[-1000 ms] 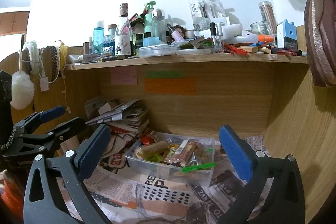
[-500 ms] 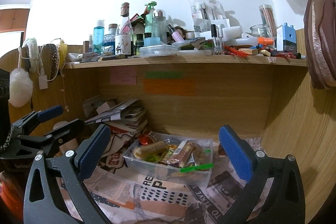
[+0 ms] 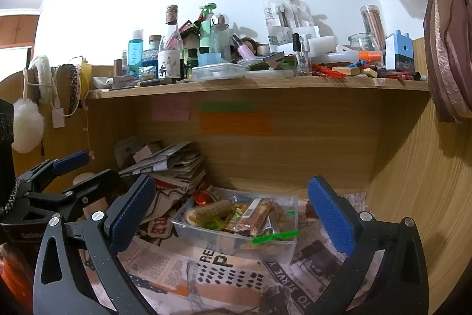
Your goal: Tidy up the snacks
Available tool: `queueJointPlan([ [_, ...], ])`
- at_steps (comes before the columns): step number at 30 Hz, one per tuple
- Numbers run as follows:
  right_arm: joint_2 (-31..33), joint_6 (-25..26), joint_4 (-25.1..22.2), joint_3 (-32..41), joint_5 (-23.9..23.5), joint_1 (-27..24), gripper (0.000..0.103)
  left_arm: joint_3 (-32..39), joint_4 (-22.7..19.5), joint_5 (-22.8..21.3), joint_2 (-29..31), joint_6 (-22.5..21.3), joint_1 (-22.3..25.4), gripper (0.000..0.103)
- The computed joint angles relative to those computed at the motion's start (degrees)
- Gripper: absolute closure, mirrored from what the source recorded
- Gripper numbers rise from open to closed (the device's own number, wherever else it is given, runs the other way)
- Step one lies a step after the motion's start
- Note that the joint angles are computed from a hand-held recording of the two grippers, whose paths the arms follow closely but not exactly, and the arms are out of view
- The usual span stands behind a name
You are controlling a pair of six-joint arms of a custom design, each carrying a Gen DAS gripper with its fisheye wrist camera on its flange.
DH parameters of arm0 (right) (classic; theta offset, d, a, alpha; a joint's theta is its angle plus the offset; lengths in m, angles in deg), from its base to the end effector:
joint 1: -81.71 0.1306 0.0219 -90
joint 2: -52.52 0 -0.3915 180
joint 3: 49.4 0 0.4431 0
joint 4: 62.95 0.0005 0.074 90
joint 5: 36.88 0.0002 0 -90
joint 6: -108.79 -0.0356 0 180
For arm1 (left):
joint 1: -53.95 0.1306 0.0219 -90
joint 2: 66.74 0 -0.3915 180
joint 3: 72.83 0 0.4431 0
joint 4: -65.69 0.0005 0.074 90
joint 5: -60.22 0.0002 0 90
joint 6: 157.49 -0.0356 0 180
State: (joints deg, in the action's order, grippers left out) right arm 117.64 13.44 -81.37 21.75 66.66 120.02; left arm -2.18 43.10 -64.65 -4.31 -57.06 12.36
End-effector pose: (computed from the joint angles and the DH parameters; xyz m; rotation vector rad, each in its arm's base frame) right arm 0.3224 0.2434 0.5088 -0.3430 1.7603 0.3371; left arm 0.2968 -0.2368 0.5152 0.0584 1.7760 -0.1003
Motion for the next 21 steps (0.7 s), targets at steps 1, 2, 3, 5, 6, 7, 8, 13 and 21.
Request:
queueJointPlan([
  [1, 0.0, -0.1, 0.1, 0.0, -0.2, -0.1, 0.0, 0.0, -0.2, 0.1, 0.0, 0.1, 0.1, 0.0],
  [2, 0.0, 0.0, 0.1, 0.0, -0.1, -0.1, 0.0, 0.0, -0.3, 0.4, -0.1, 0.0, 0.2, 0.0],
  [3, 0.1, 0.1, 0.1, 0.0, -0.2, -0.1, 0.0, 0.1, -0.5, 0.5, 0.0, 0.2, 0.3, 0.0],
  [5, 0.0, 0.0, 0.2, 0.0, -0.1, -0.1, 0.0, 0.4, -0.9, 1.2, 0.3, 0.4, 0.6, 0.0],
  [6, 0.0, -0.1, 0.3, 0.0, -0.1, -0.1, 0.0, 0.5, -1.0, 1.2, 0.5, 0.4, 0.6, 0.0],
  [7, 0.0, -0.1, 0.3, -0.1, -0.2, -0.1, 0.0, 0.5, -1.0, 1.5, 0.5, 0.3, 0.7, 0.0],
  [8, 0.0, -0.1, 0.3, -0.1, -0.2, -0.1, 0.0, 0.6, -1.0, 1.5, 0.6, 0.4, 0.8, 0.0],
  [13, 0.1, -0.5, 0.2, 0.0, -0.2, -0.3, 0.0, 0.7, -1.0, 1.7, 0.7, 0.8, 0.9, 0.0],
  [21, 0.5, -1.0, 0.2, 0.0, -0.2, -0.5, 0.0, 0.7, -0.7, 0.6, 1.0, 0.9, 0.5, 0.0],
])
